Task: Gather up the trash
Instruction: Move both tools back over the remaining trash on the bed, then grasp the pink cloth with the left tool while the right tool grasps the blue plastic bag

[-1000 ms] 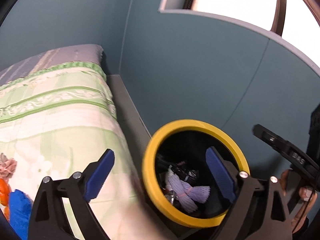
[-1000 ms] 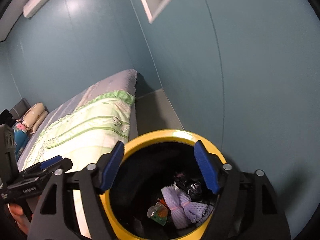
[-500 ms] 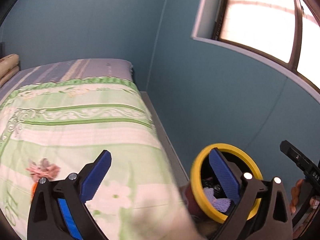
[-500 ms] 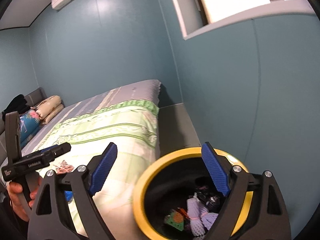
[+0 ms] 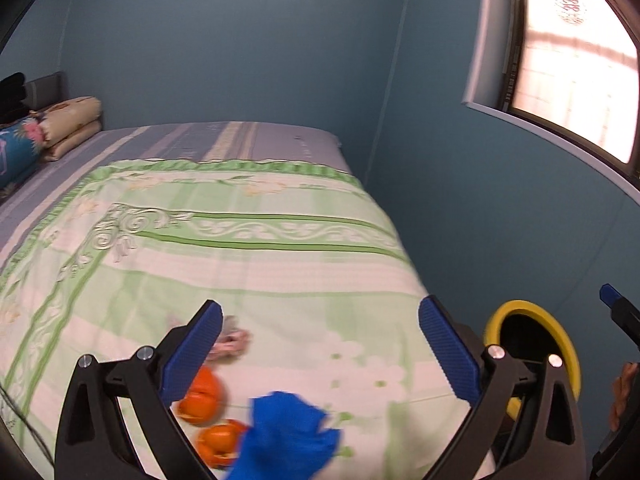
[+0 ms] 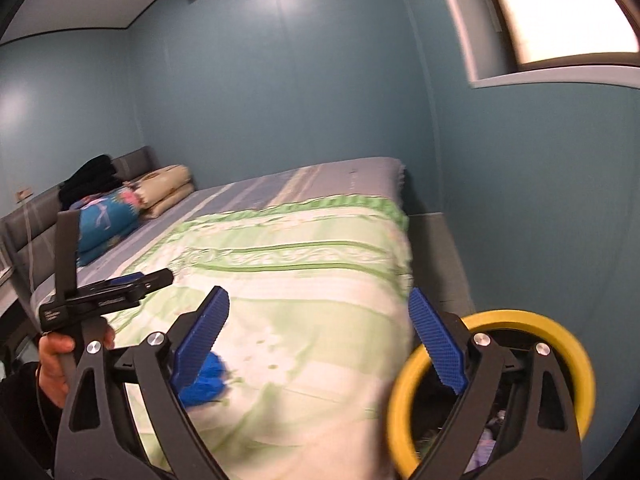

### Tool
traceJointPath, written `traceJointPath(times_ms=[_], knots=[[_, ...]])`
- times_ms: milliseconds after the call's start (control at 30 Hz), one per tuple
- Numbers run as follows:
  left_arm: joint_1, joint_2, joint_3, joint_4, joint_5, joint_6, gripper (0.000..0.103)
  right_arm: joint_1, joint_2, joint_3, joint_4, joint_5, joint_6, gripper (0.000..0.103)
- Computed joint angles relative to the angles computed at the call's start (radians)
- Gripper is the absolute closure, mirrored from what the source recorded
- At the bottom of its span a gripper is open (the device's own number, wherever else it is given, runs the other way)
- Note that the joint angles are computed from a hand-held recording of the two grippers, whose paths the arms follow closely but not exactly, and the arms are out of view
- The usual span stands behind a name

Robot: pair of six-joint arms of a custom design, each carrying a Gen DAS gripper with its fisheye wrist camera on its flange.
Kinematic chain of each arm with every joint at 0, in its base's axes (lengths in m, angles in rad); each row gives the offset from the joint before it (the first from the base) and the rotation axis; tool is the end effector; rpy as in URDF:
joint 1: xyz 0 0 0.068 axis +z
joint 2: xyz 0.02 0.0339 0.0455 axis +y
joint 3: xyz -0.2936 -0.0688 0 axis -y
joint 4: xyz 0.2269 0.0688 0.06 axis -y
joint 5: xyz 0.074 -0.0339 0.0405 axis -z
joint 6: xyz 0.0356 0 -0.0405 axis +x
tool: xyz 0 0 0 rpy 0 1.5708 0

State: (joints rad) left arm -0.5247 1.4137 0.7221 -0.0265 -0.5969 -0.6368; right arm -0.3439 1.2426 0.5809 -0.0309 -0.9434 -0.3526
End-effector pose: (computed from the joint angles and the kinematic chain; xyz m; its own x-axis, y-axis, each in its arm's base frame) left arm 0.2394 -0.1154 0.2369 -0.4864 -0.2867 -0.8254 -0.3000 0.9420 -0.1504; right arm 0.2114 -0.0451 0.2387 -0.4300 -0.0614 -0.9008 -0.5723 0.7902 0.2194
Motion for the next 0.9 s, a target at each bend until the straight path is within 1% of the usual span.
traceJointPath(times_ms=[100, 200, 367, 433, 533, 767, 833, 900], knots=[[0.056, -0.055, -0.064, 0.008, 0.015, 0.016, 0.008, 0.118, -0.024, -0.037, 0.040, 0.059, 0.047, 0.016], [0.127, -0.097, -0.128, 0.025, 0.051, 0.026, 0.008, 0.237, -0.031, -0.075, 0.083, 0.120, 0.086, 0.016], [0.258, -0.104, -0.223, 0.110, 0.144, 0.060, 0.008, 0.426, 0.003, -0.120, 0.160, 0.221, 0.125, 0.016], [0.303, -0.078, -0.253, 0.156, 0.184, 0.070, 0.008, 0.496, 0.010, -0.146, 0.195, 0.264, 0.139, 0.015], [0.353, -0.029, -0.278, 0.218, 0.232, 0.085, 0.008, 0.620, 0.062, -0.170, 0.257, 0.331, 0.150, 0.015], [0.430, 0.132, -0.285, 0.341, 0.324, 0.125, 0.008, 0.785, 0.197, -0.190, 0.346, 0.410, 0.105, 0.014], [0.443, 0.172, -0.278, 0.365, 0.338, 0.138, 0.008, 0.830, 0.238, -0.195, 0.379, 0.436, 0.105, 0.013], [0.456, 0.214, -0.266, 0.382, 0.345, 0.147, 0.008, 0.861, 0.260, -0.192, 0.387, 0.449, 0.103, 0.013]])
